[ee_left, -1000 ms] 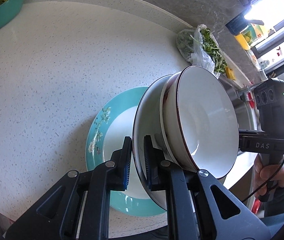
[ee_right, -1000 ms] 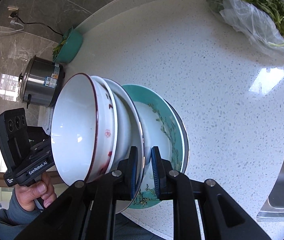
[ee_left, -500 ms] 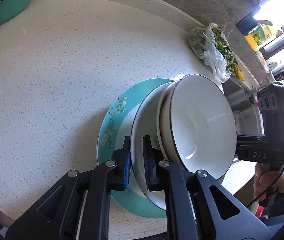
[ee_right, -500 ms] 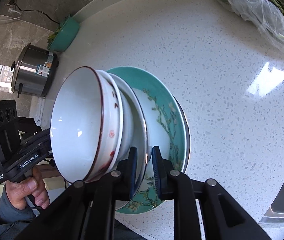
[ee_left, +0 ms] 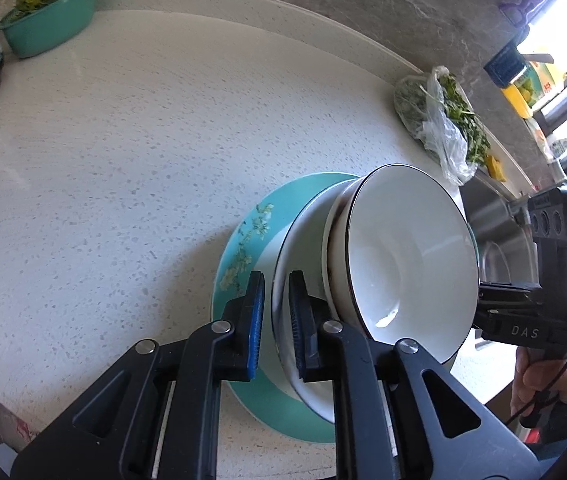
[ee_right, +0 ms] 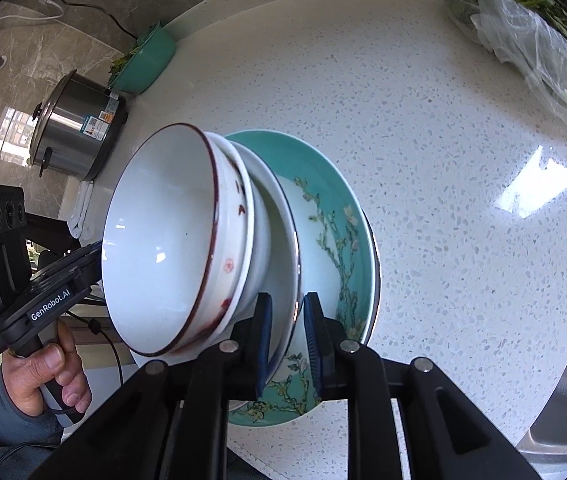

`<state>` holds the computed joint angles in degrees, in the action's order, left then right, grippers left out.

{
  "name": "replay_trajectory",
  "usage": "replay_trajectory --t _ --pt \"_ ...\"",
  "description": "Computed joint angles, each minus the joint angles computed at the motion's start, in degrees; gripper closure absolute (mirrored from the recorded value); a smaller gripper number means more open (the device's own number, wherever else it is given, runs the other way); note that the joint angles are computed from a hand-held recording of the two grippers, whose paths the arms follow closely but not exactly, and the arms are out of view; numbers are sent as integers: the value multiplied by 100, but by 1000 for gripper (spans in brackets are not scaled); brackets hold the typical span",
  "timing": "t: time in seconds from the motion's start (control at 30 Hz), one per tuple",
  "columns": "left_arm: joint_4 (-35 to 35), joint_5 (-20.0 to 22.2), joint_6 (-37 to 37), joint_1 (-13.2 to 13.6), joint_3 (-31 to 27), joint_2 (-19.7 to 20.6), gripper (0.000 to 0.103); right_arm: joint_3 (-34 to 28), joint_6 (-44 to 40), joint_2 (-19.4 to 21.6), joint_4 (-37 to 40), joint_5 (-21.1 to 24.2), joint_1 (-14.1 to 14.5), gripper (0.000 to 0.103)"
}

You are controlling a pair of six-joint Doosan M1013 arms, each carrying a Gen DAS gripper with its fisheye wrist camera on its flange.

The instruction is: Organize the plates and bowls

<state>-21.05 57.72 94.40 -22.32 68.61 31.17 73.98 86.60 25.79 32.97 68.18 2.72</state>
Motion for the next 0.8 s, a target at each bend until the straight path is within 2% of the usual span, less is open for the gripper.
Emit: replay_trajectory --t 0.2,0.3,0.33,0.37,0.43,0.47,0.53,0.57,0.6,0.67,0.8 --pt "450 -231 -170 -77 229 -281 91 133 57 -193 -150 -159 -38 60" --pt "866 -399 -267 -130 329 -435 83 244 225 -341 -266 -320 -57 50" --pt "1034 -474 -341 -142 365 -488 75 293 292 -404 -300 -407 -63 45" --pt "1244 -560 -447 -161 391 -536 60 340 372 -482 -348 -508 -75 42" --pt "1686 -795 -759 -191 465 -668 43 407 519 -638 -490 -729 -69 35" --pt "1942 -939 -1005 -213 517 -747 38 421 547 -701 -540 -828 -57 31" --pt "2435 -1164 -1526 -260 588 -878 33 409 525 -799 -667 -1014 -6 13" --pt "2499 -1246 -1630 -261 615 -934 29 401 458 -850 -742 -1140 36 10" --pt "2623 -1281 -1810 -274 622 -970 27 362 388 -868 -795 -1205 76 3" --pt "2951 -1254 -2293 -314 627 -1049 26 275 240 -888 -856 -1237 145 0" --pt "2968 -1211 -2706 -307 649 -1194 25 212 -138 -918 -692 -1300 222 0"
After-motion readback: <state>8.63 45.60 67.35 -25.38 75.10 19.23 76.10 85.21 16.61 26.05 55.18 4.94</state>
